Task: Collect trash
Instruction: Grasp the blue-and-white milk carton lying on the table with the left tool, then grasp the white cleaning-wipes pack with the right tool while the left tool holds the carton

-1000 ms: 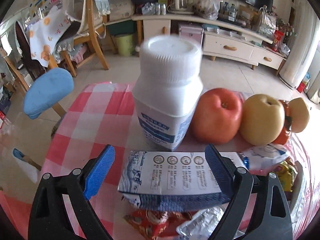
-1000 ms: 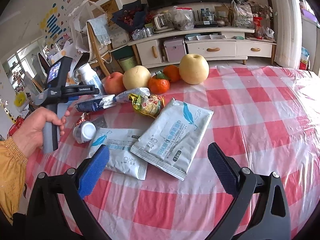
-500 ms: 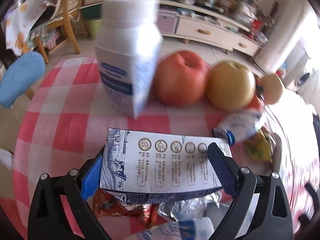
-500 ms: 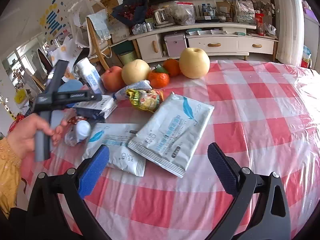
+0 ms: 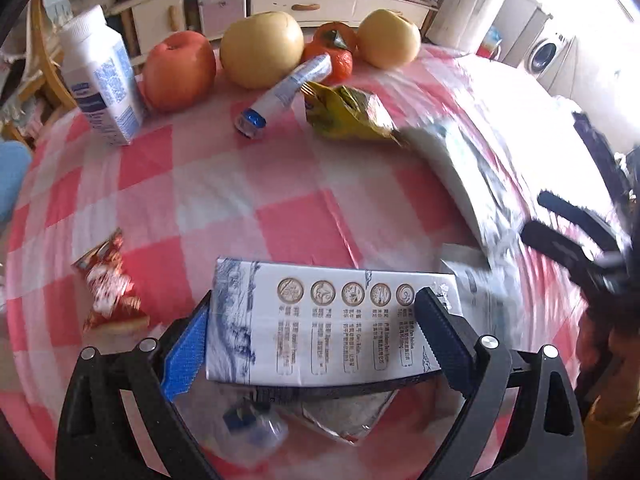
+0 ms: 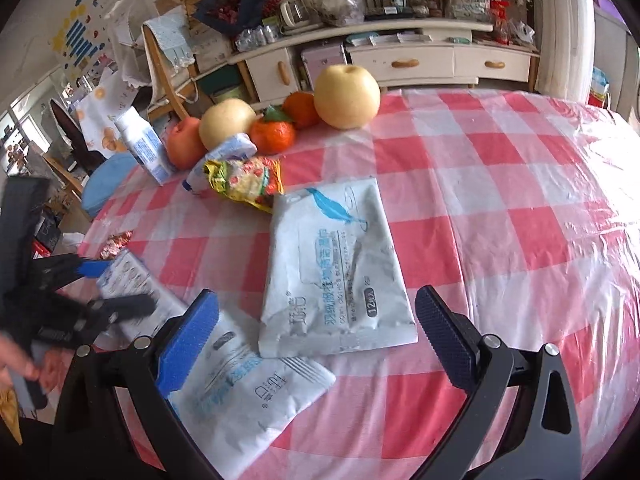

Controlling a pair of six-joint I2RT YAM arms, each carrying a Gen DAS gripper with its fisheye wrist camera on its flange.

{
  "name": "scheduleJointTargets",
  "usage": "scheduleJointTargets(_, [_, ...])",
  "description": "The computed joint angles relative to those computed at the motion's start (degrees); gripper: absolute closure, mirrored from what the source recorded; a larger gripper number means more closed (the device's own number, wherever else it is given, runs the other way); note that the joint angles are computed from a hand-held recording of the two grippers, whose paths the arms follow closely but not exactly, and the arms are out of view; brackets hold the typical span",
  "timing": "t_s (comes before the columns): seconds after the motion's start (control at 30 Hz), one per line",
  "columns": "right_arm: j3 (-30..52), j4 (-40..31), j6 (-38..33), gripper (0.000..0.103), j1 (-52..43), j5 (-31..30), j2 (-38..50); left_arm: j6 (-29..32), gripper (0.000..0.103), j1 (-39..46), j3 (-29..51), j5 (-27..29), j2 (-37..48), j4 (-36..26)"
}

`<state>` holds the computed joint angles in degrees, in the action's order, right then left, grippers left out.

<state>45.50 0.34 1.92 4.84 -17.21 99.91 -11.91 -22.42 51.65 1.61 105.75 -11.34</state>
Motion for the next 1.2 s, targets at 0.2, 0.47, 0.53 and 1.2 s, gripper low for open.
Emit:
scheduleJointTargets(0.2, [1.1,0.7,-1.1,0.004,2.1,3.4,1.9,-6.5,0.009,-3.3,-5.5,-5.2,-7.7,0.6])
scheduleJointTargets(0.47, [5.3,1.5,-1.6,0.004,2.4,5.3,7.7,-23.3,0.009,-0.6,-14.3,0.0,-14.6,7.5])
scheduleJointTargets(0.53, [6.5,1.5,-1.8,0.004,2.1,4.4,9.1,-27.7,0.009,-1.9,-15.3,0.5,-14.0,9.0])
scheduleJointTargets(1.2, [7.5,1.9,-6.4,0.004,4.0,9.5,11.1,-33.0,0.009,-5.9,5.2,-11.7,6.0,0.1])
